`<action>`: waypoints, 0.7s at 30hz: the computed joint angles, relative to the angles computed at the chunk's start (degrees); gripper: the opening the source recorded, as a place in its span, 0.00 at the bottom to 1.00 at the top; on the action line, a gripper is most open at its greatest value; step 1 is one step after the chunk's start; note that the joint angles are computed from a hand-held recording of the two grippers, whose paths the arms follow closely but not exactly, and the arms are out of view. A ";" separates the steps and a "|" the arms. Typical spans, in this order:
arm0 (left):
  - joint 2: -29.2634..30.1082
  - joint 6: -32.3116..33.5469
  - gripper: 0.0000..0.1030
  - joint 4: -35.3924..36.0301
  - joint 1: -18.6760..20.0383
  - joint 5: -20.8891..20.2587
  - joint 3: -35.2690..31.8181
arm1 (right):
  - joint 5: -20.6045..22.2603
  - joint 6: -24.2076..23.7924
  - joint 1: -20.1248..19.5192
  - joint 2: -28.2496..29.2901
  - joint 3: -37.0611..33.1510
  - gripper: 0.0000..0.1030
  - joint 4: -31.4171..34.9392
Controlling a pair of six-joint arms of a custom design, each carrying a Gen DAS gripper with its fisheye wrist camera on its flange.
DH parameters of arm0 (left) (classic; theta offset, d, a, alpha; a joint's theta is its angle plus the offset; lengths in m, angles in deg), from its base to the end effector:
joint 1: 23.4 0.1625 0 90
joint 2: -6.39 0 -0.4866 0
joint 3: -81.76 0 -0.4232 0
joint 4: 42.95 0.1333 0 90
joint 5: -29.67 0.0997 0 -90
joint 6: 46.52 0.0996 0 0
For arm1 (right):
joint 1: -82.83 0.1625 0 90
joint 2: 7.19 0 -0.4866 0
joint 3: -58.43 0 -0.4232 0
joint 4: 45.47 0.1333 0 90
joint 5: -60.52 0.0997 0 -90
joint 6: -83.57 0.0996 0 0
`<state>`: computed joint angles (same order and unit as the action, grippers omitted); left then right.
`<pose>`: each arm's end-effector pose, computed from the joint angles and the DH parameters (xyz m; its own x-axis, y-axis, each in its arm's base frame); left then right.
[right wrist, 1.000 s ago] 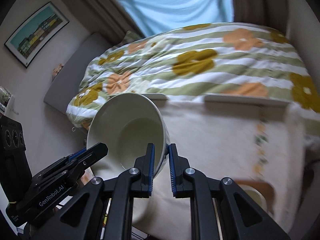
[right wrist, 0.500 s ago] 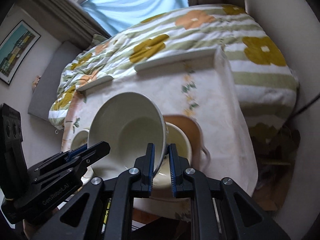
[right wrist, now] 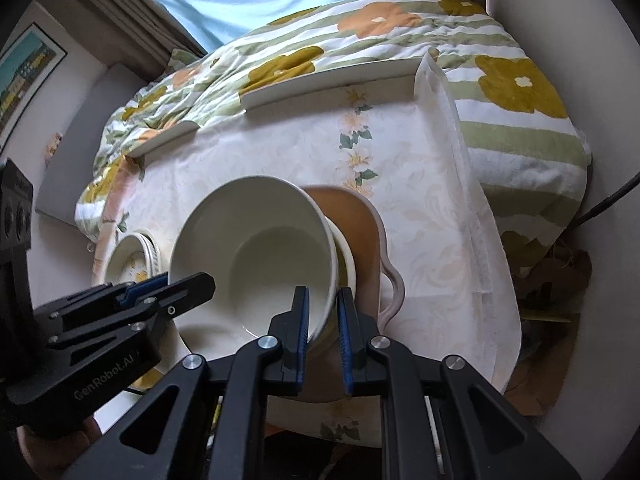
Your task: Organize plates and bowls
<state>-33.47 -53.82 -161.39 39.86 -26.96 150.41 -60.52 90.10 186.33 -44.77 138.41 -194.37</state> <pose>-0.2116 -0.8380 0.1868 -0.7955 0.2622 -0.5464 0.3517 0.9339 -0.0638 0.2706 -0.7762 0.1204 -0.8871 0.0488 0.4589 -0.1237 0.9328 -0.3384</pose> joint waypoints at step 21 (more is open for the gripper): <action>2.43 -1.81 0.17 3.58 0.36 1.72 -3.23 | -2.96 -5.50 0.59 0.76 0.72 0.12 -1.97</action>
<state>-31.04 -55.63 -157.81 40.22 -25.24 147.18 -63.48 84.60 186.92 -44.00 139.12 -196.34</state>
